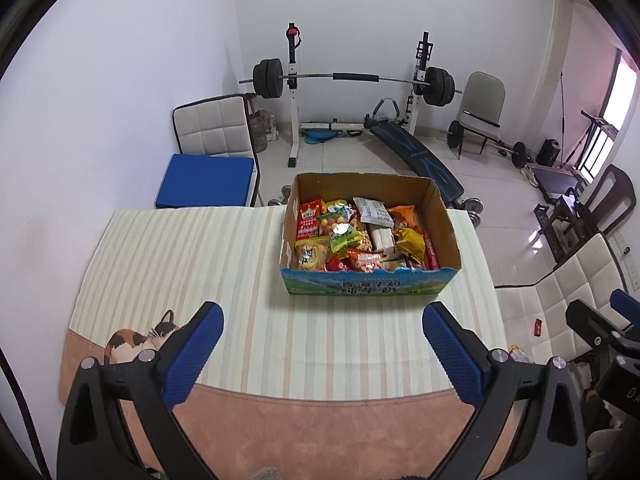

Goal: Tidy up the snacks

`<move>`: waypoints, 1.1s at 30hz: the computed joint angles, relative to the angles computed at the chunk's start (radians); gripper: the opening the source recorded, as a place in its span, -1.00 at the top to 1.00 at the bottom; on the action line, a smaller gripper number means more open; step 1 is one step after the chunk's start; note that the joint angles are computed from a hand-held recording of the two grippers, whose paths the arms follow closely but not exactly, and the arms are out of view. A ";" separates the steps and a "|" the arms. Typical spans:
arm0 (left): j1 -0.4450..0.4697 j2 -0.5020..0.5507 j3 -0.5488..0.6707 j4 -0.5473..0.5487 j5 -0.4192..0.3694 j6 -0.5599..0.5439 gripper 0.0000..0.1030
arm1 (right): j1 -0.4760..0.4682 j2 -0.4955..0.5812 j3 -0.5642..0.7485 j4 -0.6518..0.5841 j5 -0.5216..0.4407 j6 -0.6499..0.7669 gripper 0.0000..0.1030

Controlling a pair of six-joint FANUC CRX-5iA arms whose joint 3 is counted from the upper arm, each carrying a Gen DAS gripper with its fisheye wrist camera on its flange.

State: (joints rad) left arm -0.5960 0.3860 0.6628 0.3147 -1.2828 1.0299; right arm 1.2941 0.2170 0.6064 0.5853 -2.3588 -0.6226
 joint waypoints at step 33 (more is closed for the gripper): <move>-0.068 0.127 0.135 -0.041 0.034 0.055 -0.98 | -0.120 -0.132 -0.233 -0.014 0.079 0.049 -0.99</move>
